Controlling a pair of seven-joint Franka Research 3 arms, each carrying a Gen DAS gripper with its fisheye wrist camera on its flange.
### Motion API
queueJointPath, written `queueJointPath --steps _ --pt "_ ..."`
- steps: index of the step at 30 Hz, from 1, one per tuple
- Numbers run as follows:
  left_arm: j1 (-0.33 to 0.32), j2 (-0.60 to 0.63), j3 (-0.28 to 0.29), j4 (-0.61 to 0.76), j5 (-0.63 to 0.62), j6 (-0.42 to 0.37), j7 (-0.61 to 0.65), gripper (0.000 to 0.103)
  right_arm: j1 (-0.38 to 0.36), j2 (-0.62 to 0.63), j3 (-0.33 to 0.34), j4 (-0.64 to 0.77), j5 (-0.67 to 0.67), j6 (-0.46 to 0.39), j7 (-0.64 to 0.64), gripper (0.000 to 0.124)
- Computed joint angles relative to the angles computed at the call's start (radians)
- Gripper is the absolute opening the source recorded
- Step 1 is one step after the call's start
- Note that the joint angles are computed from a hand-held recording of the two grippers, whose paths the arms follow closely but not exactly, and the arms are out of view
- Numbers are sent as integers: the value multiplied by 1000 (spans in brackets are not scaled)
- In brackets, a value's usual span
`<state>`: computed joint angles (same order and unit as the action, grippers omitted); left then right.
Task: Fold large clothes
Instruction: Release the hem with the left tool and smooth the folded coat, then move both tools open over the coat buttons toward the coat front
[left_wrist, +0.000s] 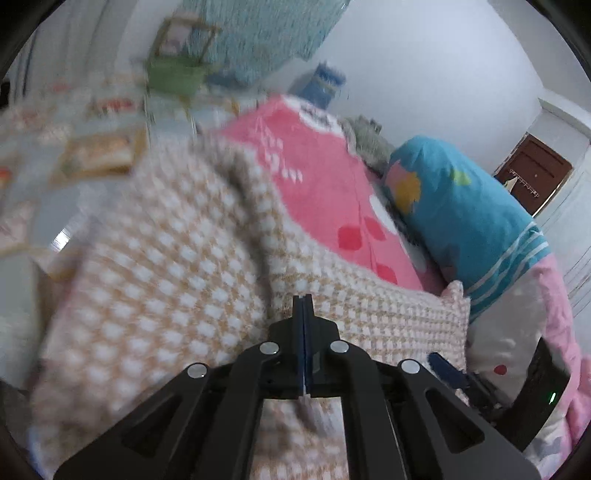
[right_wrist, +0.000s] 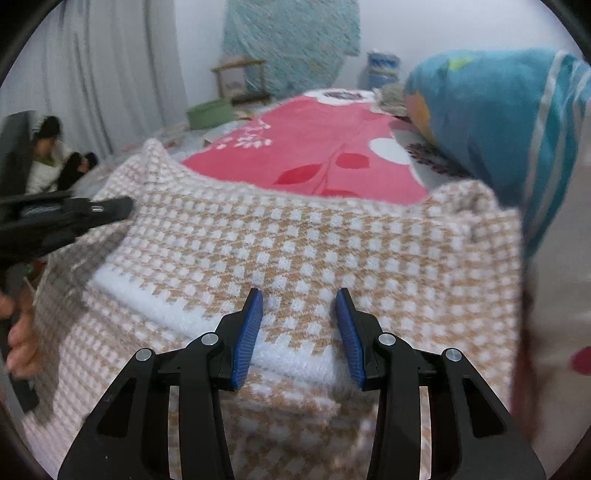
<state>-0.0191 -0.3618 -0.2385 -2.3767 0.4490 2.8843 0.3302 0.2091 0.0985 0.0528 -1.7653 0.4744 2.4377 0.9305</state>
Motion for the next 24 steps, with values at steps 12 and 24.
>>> queueJointPath --steps 12,24 --pt "-221 -204 -32 1 -36 -384 366 3 -49 -307 -93 -157 74 -188 -261 50" --pt "-643 -307 -58 -30 -404 -635 828 59 -105 -659 -200 -378 -66 -608 -713 62"
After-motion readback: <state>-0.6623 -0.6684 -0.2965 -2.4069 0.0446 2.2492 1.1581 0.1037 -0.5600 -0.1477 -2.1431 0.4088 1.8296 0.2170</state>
